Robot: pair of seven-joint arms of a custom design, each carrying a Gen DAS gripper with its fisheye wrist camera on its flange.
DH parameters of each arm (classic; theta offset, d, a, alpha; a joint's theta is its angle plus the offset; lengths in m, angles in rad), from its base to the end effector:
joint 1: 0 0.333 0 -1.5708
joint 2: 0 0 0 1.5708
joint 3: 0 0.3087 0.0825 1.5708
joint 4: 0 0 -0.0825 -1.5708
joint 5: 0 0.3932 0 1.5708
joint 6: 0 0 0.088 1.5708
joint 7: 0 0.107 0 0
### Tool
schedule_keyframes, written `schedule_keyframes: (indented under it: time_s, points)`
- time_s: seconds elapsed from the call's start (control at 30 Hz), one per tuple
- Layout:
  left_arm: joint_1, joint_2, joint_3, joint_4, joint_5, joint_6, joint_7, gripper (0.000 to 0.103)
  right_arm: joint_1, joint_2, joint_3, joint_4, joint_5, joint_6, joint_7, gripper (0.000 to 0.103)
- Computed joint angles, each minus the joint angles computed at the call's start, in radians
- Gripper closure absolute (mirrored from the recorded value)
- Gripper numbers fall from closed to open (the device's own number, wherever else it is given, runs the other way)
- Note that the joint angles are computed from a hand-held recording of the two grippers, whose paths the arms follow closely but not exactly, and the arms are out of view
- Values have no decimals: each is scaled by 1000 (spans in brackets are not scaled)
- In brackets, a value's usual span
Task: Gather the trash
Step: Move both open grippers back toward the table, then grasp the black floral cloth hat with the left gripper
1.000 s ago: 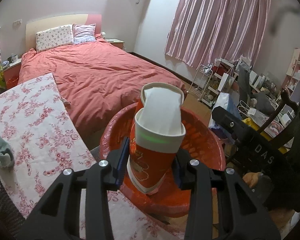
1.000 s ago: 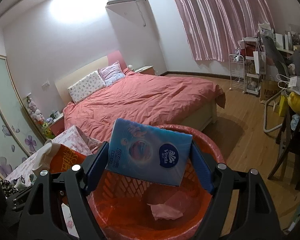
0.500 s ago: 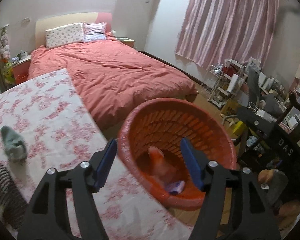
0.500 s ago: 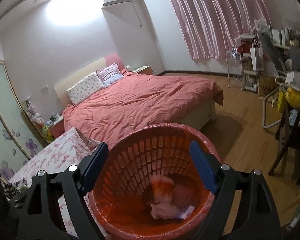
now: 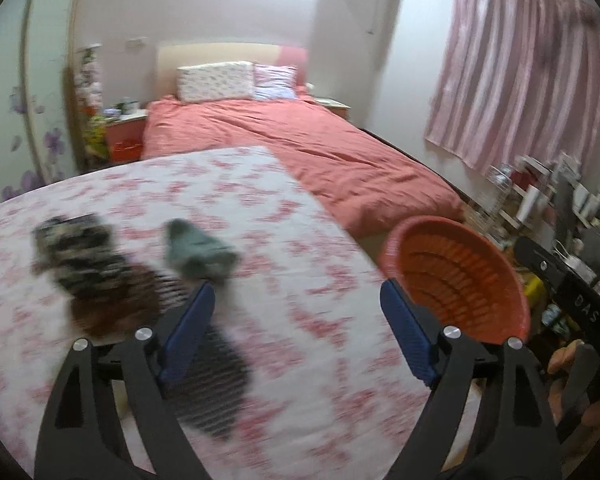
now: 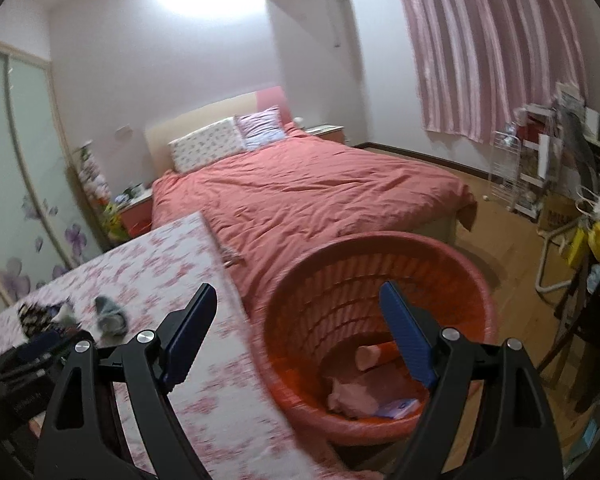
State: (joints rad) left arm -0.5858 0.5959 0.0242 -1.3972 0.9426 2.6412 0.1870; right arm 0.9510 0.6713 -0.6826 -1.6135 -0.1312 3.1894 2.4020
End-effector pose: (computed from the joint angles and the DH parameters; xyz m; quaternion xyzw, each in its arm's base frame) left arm 0.6335 -0.4284 0.4142 -0.6693 0.5981 -0.3405 0.2800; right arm 0.6699 0.3193 0.4075 -0.5824 0.6336 -0.2823 0.4238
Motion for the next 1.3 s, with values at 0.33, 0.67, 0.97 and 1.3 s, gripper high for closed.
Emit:
schedule_keyframes:
  time_s: [0.33, 0.67, 0.97, 1.3]
  points:
    - [37, -218, 26, -279, 195, -118, -302, 17, -136, -6, 250, 80, -58, -46, -94, 20]
    - [171, -131, -68, -187, 90, -124, -173, 43, -194, 16, 374, 149, -130, -110, -109, 20]
    - [169, -248, -10, -358, 182, 9, -315, 82, -241, 48, 467, 223, -164, -152, -152, 20]
    - [268, -425, -89, -553, 315, -59, -476, 82, -300, 133, 611, 380, -134, -266, -285, 20]
